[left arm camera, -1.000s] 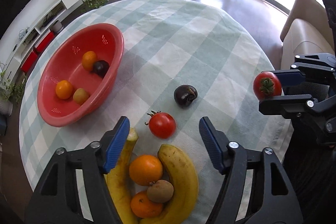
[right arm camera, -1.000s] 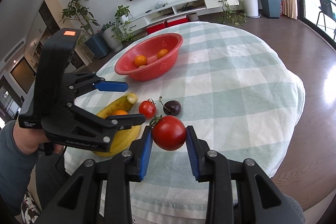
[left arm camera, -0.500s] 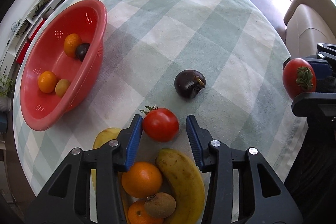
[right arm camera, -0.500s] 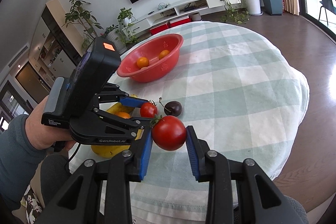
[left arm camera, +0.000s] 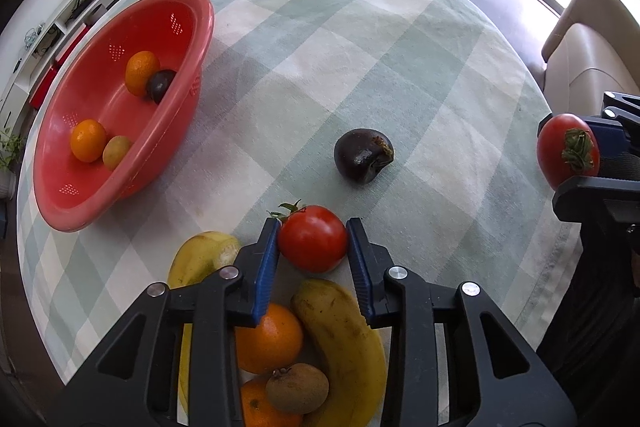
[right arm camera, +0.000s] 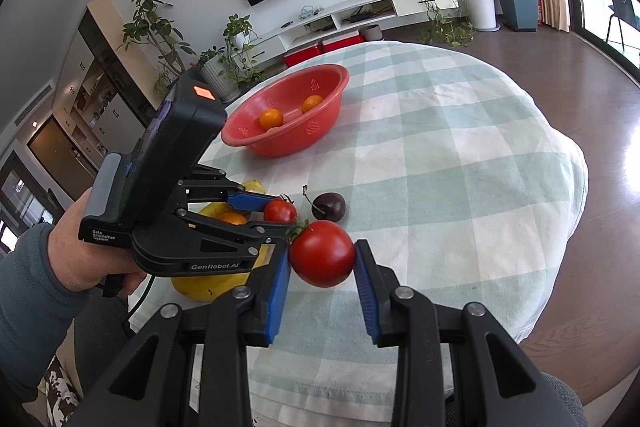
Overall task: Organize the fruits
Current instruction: 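Carry both red tomatoes into the red bowl and open both tools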
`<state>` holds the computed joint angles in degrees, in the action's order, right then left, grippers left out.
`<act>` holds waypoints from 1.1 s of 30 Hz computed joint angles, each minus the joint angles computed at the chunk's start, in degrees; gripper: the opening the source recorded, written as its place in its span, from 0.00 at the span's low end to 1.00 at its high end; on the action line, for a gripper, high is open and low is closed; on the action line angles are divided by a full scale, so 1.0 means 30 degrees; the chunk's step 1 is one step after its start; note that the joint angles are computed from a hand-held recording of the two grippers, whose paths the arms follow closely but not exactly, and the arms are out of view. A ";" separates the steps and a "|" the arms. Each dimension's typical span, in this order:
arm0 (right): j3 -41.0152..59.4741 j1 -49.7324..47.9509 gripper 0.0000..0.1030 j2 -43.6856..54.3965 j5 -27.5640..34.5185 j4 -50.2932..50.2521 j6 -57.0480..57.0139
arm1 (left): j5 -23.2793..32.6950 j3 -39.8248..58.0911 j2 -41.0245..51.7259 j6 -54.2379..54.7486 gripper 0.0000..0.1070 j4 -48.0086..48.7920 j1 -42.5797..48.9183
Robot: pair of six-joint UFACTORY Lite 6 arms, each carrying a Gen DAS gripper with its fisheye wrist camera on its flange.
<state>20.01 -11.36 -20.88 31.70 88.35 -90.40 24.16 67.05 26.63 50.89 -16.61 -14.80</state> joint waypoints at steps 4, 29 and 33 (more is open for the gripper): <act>0.0026 0.0079 0.34 0.0056 -0.0122 0.0195 -0.0112 | 0.0058 -0.0537 -0.0636 0.1264 0.29 -0.1473 0.0385; 1.5588 0.4984 0.34 1.0579 -0.2884 -0.7321 0.8327 | 0.5645 1.1810 0.4214 0.2828 0.29 -0.7570 0.7382; 2.0911 0.6672 0.34 1.5070 -0.3329 -1.3601 1.4112 | 0.4544 1.2650 0.5791 0.2140 0.29 -0.6902 0.6761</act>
<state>82.75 8.66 24.33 21.71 47.55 -48.06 37.79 105.00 44.01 57.31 -37.32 5.49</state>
